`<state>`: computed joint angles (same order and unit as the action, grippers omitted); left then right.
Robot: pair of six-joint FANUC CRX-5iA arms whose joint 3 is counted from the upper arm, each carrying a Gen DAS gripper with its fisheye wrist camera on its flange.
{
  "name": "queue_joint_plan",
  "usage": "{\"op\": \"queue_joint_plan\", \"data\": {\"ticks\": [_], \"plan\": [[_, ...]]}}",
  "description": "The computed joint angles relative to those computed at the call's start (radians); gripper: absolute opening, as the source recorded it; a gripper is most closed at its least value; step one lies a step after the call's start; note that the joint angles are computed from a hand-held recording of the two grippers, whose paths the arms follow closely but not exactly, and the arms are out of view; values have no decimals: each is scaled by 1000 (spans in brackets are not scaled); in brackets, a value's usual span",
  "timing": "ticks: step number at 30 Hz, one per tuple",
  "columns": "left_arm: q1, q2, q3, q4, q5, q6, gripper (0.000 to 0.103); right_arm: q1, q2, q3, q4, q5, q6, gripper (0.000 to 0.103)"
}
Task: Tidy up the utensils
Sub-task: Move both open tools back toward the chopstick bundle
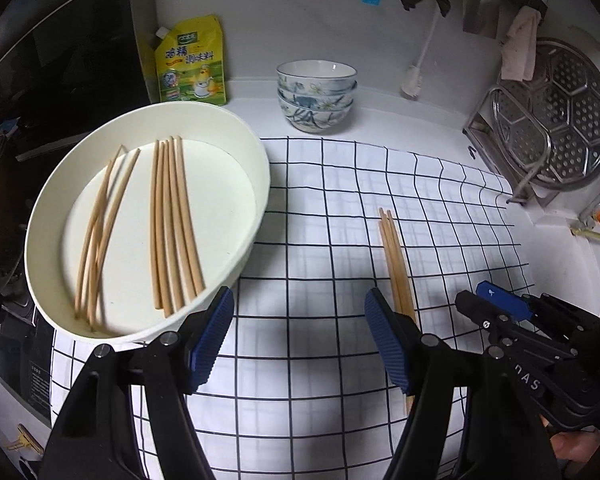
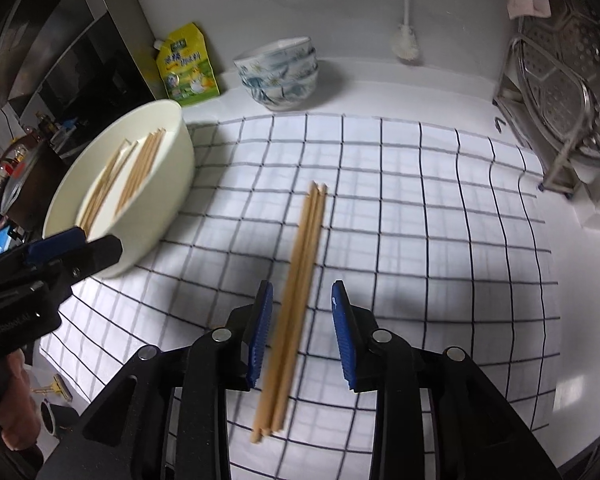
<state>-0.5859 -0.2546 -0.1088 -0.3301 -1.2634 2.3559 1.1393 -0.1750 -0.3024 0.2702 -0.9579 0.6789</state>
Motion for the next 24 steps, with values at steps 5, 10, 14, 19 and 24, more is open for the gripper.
{"op": "queue_joint_plan", "data": {"ticks": [5, 10, 14, 19, 24], "plan": [[-12, 14, -7, 11, 14, -5, 67, -6, -13, -33, -31, 11, 0, 30], [-39, 26, -9, 5, 11, 7, 70, -2, -10, -57, -41, 21, 5, 38], [-59, 36, -9, -13, -1, 19, 70, -1, -3, -71, -53, 32, 5, 38], [-61, 38, -27, -6, 0, 30, 70, 11, 7, -95, -26, 54, -19, 38], [-65, 37, -37, -3, 5, 37, 70, 20, 16, -109, 1, 61, -39, 38]]}}
